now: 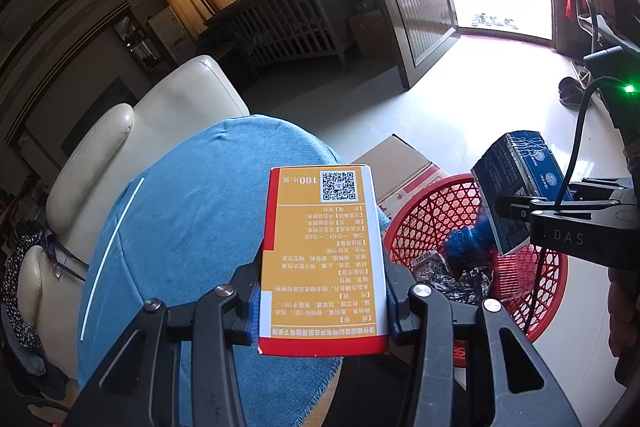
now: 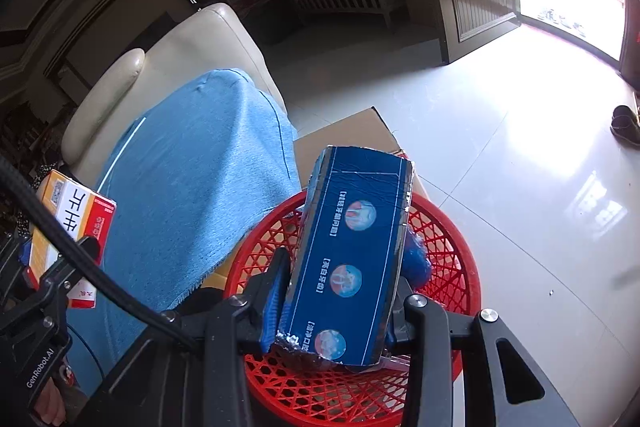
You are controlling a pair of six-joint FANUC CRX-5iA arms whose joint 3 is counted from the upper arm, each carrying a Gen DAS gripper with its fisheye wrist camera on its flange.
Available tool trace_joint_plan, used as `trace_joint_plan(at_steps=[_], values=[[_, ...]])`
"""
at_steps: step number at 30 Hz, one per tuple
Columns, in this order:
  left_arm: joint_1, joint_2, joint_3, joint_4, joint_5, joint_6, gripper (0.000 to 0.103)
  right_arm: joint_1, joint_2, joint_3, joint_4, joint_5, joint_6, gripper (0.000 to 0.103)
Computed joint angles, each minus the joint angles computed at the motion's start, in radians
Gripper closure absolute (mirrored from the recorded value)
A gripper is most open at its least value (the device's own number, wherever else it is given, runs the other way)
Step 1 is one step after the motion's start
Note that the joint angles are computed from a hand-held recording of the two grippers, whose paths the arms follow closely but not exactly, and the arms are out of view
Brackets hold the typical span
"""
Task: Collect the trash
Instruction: 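Lower both grippers into the basket and open them to drop the boxes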
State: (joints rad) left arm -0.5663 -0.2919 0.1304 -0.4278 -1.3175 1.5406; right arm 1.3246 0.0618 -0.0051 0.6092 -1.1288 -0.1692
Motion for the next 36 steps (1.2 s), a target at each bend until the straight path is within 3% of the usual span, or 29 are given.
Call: trace_joint_plan(at_steps=[36], values=[[-0.011,0.067,0.021,0.025,-0.003,-0.022,0.055,-0.006,-0.036,-0.057,-0.019,-0.002,-0.061,0.061]])
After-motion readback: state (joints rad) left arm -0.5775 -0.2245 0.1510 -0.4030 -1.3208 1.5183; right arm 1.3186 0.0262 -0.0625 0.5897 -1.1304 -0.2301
